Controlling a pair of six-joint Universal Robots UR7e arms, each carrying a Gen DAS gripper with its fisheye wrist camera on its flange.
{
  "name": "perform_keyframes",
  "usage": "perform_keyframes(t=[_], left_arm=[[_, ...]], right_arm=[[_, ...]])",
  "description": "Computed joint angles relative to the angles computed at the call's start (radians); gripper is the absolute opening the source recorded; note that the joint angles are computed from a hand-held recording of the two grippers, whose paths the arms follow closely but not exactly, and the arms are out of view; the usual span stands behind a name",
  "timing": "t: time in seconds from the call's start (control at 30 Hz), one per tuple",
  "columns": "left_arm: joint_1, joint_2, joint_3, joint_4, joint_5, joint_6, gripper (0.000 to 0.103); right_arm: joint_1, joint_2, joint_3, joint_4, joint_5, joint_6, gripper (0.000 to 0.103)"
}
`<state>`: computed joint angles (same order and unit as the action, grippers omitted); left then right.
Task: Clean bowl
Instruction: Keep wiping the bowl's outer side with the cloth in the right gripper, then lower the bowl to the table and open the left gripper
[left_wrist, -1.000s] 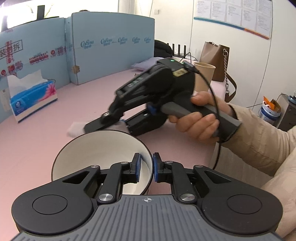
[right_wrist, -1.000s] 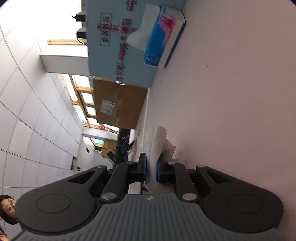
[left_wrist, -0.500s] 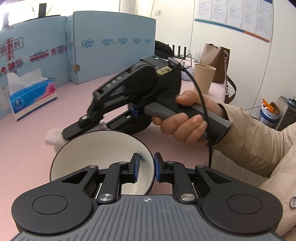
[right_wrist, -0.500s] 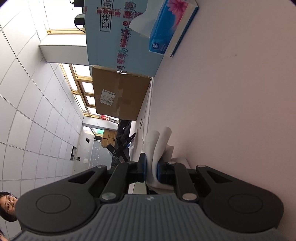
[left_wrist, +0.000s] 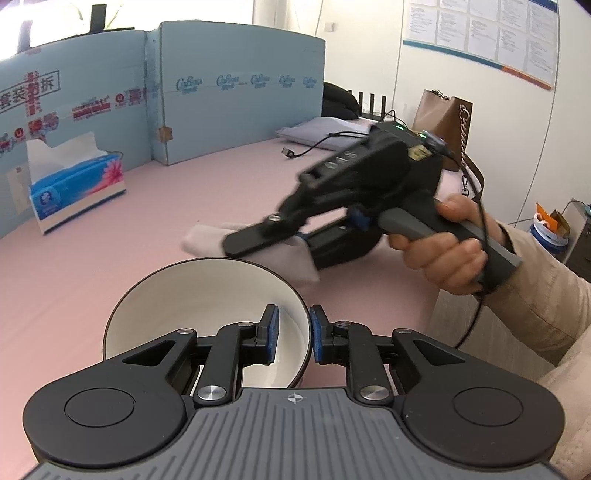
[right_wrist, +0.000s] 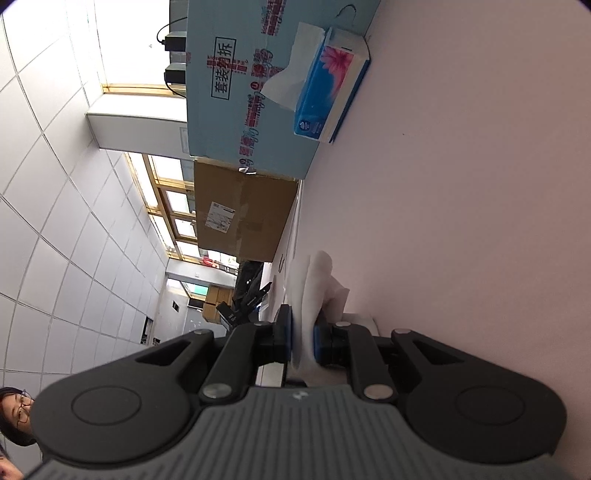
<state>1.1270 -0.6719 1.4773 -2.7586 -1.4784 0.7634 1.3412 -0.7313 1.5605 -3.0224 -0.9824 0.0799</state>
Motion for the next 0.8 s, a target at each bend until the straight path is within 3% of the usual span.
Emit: perform_keyframes(t=[0.47, 0.63, 0.67, 0.8], left_arm=[[0.008, -0.010, 0.011, -0.046, -0.054, -0.051, 0.027], [0.006, -0.025, 0.033, -0.097, -0.054, -0.077, 0.042], [0.006, -0.031, 0.044, -0.123, -0.057, -0.083, 0.051], [-0.001, -0.049, 0.069, -0.214, -0.032, -0.123, 0.066]], right_arm=[[-0.013, -0.029, 0.108, -0.110, 0.051, 0.012, 0.015], [-0.008, -0.032, 0.116, -0.135, 0.065, 0.018, 0.015], [-0.005, -0.031, 0.115, -0.142, 0.068, 0.016, 0.015], [0.013, -0.031, 0.104, -0.163, 0.055, 0.007, 0.015]])
